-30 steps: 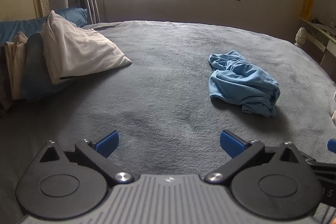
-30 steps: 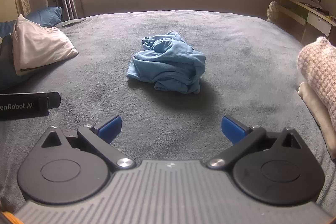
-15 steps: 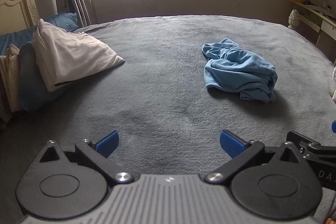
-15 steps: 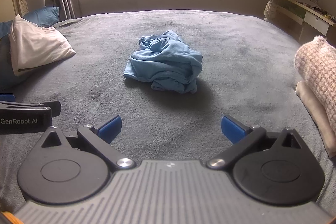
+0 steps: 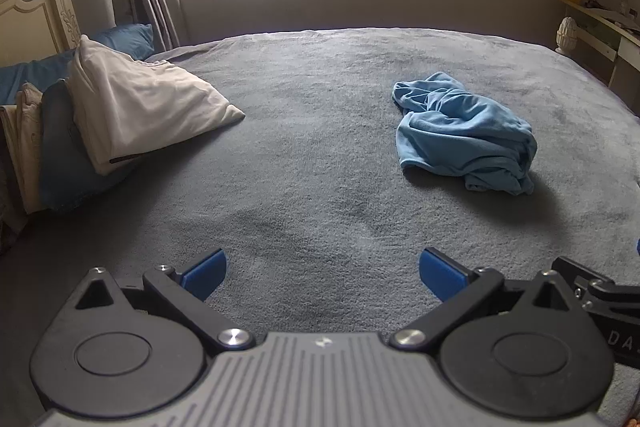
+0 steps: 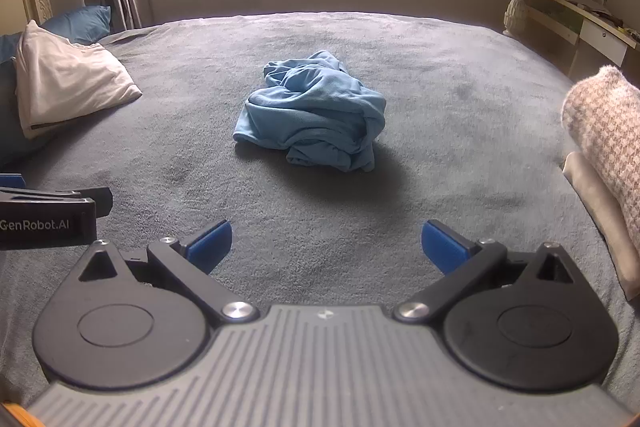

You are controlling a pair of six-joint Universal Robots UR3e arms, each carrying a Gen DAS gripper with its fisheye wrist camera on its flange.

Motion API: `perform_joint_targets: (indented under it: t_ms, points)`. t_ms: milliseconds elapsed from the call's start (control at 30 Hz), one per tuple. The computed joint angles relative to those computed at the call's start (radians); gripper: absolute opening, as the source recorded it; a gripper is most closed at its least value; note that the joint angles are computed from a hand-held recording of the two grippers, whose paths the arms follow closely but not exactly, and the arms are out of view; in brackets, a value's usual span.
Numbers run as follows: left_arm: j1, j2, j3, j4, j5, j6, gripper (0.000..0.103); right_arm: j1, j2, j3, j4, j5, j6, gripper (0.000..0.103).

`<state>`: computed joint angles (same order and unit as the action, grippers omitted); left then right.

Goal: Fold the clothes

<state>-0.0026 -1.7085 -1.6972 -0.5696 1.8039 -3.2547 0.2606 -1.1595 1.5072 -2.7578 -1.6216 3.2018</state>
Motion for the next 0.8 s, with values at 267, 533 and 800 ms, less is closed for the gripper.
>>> perform_joint_targets:
  t_ms: [267,533,800]
  points:
    - [-0.003,-0.006,0.002,0.000,0.004,-0.002,0.103,-0.001,0.005,-0.001,0.001,0.000,0.000,0.102]
    - [-0.009,-0.018,0.006,-0.006,0.013,-0.006,0.103,-0.001,0.004,0.005,0.000,-0.002,0.005,0.102]
    - [-0.009,-0.028,0.010,-0.009,0.015,-0.008,0.103,-0.005,0.008,0.004,0.003,0.004,0.003,0.102]
